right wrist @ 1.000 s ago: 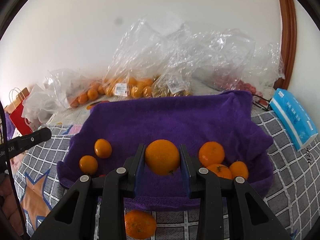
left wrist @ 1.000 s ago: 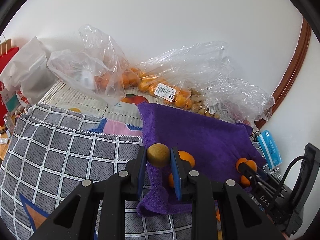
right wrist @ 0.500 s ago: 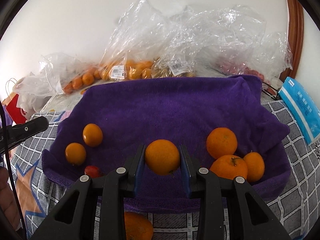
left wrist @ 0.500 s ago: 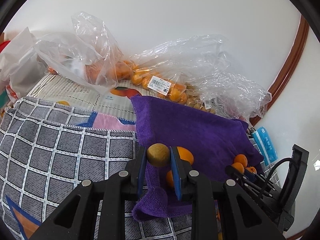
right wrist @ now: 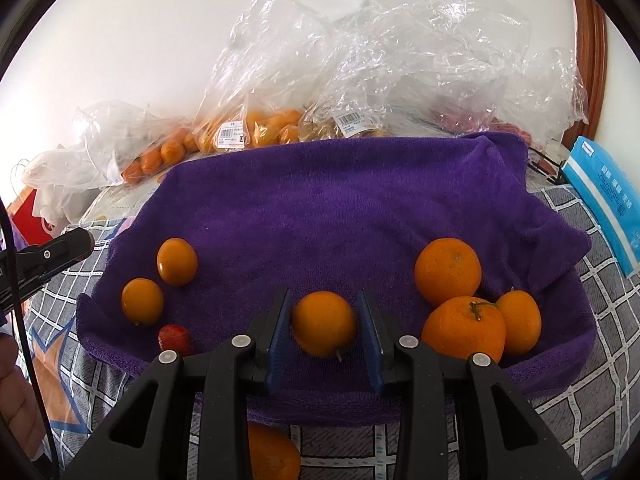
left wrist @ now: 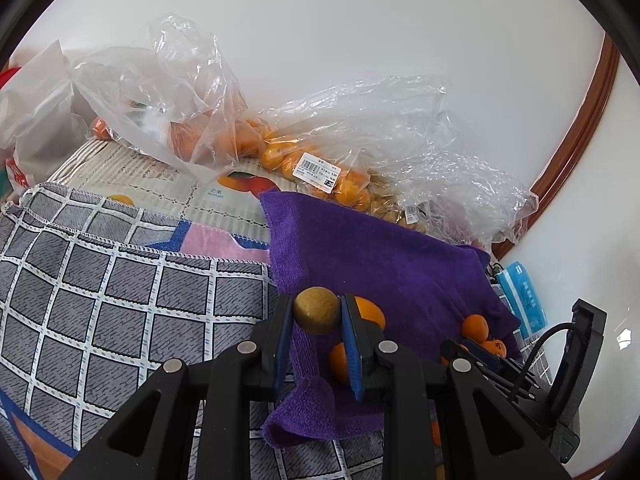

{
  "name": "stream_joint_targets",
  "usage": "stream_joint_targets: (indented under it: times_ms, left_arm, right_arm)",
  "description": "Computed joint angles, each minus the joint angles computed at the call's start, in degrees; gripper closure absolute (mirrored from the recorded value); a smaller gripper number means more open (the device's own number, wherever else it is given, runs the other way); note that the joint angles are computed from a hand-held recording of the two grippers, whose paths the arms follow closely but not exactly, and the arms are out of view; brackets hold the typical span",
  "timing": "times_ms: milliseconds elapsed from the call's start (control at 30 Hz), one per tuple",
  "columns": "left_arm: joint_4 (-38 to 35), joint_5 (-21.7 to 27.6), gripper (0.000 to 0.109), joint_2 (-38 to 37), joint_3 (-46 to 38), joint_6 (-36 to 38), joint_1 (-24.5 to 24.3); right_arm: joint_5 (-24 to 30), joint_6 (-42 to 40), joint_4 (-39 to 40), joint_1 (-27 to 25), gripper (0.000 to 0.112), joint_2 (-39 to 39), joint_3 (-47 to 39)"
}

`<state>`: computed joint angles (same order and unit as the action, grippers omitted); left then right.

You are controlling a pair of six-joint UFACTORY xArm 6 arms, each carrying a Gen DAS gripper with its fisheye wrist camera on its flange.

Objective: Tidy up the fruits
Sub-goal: 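Open right gripper to drop the mandarin onto the purple towel, then lower the yellow-green fruit onto the towel and open left gripper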

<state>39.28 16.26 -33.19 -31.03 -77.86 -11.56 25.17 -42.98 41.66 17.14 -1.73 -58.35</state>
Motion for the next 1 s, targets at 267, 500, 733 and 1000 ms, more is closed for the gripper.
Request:
stream_joint_targets:
  times_ms: [267,500,733,1000]
  left_arm:
    - [-1.26,-1.11,0.086,-0.56,1.29,-1.19,1.43]
    - [6.05,-7.84,0.086,0.16,1.39,-6.27,1.68]
    - [7.19,-5.16,0.086,4.94,-1.75,-7.14,-0.81]
    - [4.67,-5.39,0.086,5.27,-1.31,-6.29,-0.42]
  right_arm:
    - [-1.68,-3.85,4.3,-0.64,0.069,-1.95,1.1]
    - [-1.11,-6.11,8.04,-2.01,0.069,-2.85,0.96]
    - [-1.53,-6.8,8.73,-1.72,0.068,-3.91,1.99]
    - [-4.29,-6.86,6.26,-0.02,0.068,-3.82,3.1]
